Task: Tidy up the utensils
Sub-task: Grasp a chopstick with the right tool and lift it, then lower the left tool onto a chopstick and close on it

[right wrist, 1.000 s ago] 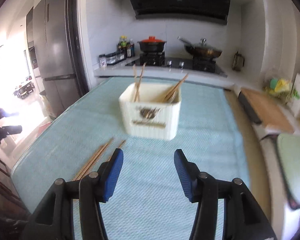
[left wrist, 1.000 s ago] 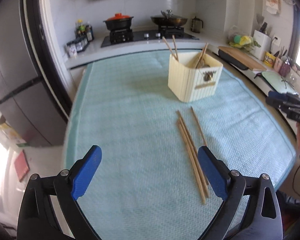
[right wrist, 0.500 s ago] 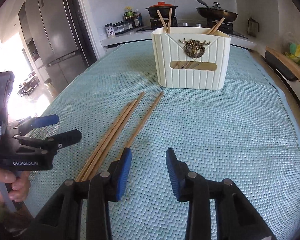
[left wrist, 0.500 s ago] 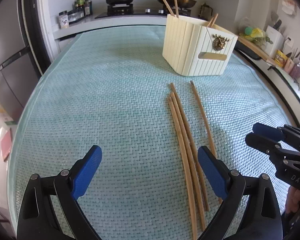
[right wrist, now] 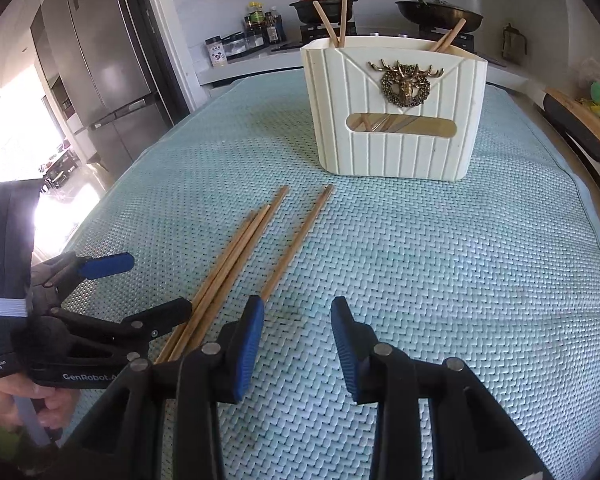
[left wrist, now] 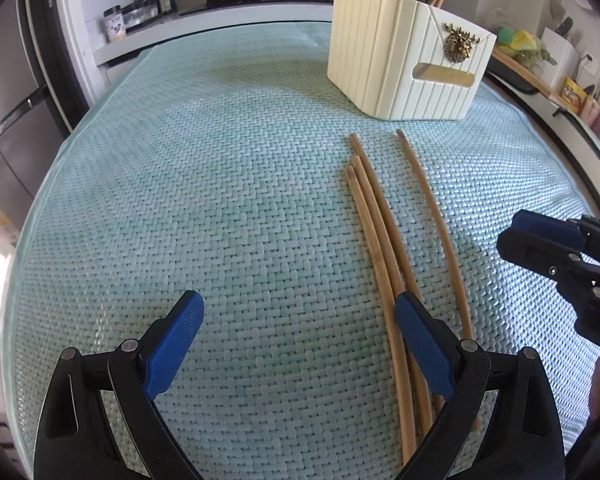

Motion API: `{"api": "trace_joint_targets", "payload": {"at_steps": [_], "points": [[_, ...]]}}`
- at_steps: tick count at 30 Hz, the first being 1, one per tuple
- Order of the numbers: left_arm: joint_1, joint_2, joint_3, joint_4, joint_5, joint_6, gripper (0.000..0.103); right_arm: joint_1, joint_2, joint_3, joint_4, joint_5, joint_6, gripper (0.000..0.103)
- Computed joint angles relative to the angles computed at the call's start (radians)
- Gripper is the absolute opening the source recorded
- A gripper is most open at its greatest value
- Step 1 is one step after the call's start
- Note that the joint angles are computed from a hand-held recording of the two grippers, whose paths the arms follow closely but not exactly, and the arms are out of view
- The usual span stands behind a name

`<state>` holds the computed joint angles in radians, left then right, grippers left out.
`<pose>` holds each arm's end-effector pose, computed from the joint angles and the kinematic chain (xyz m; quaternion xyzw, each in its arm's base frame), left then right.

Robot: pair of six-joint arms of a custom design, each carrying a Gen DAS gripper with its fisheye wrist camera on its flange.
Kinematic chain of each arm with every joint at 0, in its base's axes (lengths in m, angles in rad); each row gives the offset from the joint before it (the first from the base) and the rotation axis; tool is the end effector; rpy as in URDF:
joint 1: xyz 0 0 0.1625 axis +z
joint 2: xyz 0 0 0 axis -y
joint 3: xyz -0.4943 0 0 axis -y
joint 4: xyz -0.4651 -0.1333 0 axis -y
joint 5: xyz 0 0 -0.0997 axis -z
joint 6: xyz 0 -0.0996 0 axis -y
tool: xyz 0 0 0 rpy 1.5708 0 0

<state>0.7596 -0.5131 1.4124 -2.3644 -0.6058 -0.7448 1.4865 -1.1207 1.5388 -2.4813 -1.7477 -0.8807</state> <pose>-0.4415 -0.7160 -0.0259 0.0539 0.8833 -0.2919 0.3629 0.0502 -0.7813 0.3795 0.3548 -0.8988 0.1753 0.1885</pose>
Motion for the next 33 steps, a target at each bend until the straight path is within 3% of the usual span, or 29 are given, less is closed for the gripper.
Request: {"api": "trace_joint_targets", "payload": {"at_steps": [7,11,12,13,14,16,27,30,32,33], "points": [[0.005,-0.007,-0.001,0.064,0.019,-0.045,0.097,0.014,0.027,-0.012,0.018,-0.024,-0.017,0.035],[0.004,-0.018,0.013,0.076,0.021,-0.067,0.097,0.031,0.053,0.009,-0.027,-0.079,-0.086,0.034],[0.003,-0.019,0.014,0.080,0.019,-0.073,0.097,0.036,0.058,0.028,-0.087,-0.106,-0.128,0.030],[0.002,-0.022,0.018,0.084,0.018,-0.081,0.096,0.039,0.059,0.046,-0.147,-0.129,-0.165,0.017],[-0.001,-0.026,0.024,0.086,0.017,-0.089,0.096,0.041,0.059,0.057,-0.190,-0.147,-0.180,0.011],[-0.006,-0.033,0.038,0.092,0.019,-0.110,0.096,0.035,0.051,0.055,-0.196,-0.162,-0.150,0.006],[-0.045,-0.068,0.109,0.117,0.002,-0.190,0.096,-0.065,-0.077,0.095,-0.210,-0.225,-0.097,0.005],[-0.050,-0.075,0.124,0.089,-0.010,-0.185,0.096,-0.095,-0.114,0.090,-0.142,-0.186,-0.068,0.011],[-0.049,-0.078,0.130,0.061,-0.020,-0.170,0.096,-0.107,-0.124,0.075,-0.103,-0.155,-0.047,0.039],[-0.049,-0.079,0.130,0.058,-0.023,-0.169,0.096,-0.112,-0.129,0.073,-0.098,-0.137,-0.044,0.041]]}}
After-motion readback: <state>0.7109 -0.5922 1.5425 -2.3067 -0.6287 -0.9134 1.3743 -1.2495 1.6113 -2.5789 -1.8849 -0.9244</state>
